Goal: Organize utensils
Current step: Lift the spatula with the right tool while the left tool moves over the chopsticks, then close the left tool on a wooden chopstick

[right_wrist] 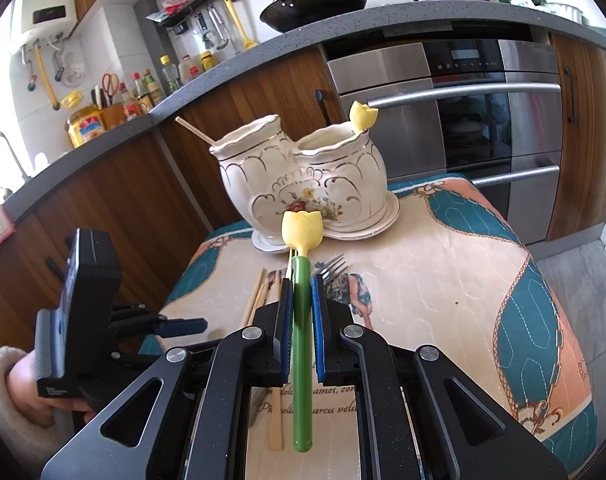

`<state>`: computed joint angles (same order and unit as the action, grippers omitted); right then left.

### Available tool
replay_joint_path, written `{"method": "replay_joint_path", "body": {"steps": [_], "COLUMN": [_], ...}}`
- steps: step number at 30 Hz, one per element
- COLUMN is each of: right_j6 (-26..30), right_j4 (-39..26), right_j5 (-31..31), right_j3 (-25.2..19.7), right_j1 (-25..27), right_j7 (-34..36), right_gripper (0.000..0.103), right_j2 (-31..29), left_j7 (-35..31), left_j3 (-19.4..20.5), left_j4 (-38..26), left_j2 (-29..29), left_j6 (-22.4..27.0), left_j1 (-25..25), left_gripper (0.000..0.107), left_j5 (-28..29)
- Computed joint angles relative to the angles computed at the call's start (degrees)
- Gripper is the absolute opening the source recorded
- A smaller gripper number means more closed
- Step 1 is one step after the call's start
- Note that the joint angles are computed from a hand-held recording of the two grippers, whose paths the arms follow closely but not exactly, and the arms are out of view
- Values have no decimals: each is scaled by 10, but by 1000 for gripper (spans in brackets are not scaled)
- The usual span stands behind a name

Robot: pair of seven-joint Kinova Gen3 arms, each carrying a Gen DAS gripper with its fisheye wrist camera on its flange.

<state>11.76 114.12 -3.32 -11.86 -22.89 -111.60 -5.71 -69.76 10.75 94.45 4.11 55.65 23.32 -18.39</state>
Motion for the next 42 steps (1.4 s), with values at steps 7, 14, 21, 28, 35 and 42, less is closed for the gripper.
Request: {"method": "replay_joint_path", "body": {"steps": [7, 14, 21, 28, 35, 42], "right_j6": [4, 1, 1, 3, 5, 3], "right_j4": [-2, 0, 2, 1, 2, 4], "right_j5": [3, 1, -16, -27, -26, -53], "right_j3": [-1, 2, 8, 11, 10, 28], "right_j1": [0, -2, -8, -11, -8, -23], "right_j7": [-3, -1, 15, 31, 27, 61], "right_gripper": [10, 10, 10, 10, 10, 10], "right_j2": [0, 0, -4, -3, -5, -5], "left_j7": [-13, 14, 11, -12, -54, -117], "left_j3": [10, 8, 5, 6, 4, 1], "left_j4": [4, -7, -3, -6, -5, -6], "left_j2": [-13, 3, -4, 5, 0, -9], "left_j6": [-14, -16, -5, -8, 1, 31], "left_j1": [-2, 12, 8, 1, 0, -11], "left_gripper": [34, 34, 34, 34, 20, 9], "left_j5": [37, 25, 28, 51, 59, 62]}}
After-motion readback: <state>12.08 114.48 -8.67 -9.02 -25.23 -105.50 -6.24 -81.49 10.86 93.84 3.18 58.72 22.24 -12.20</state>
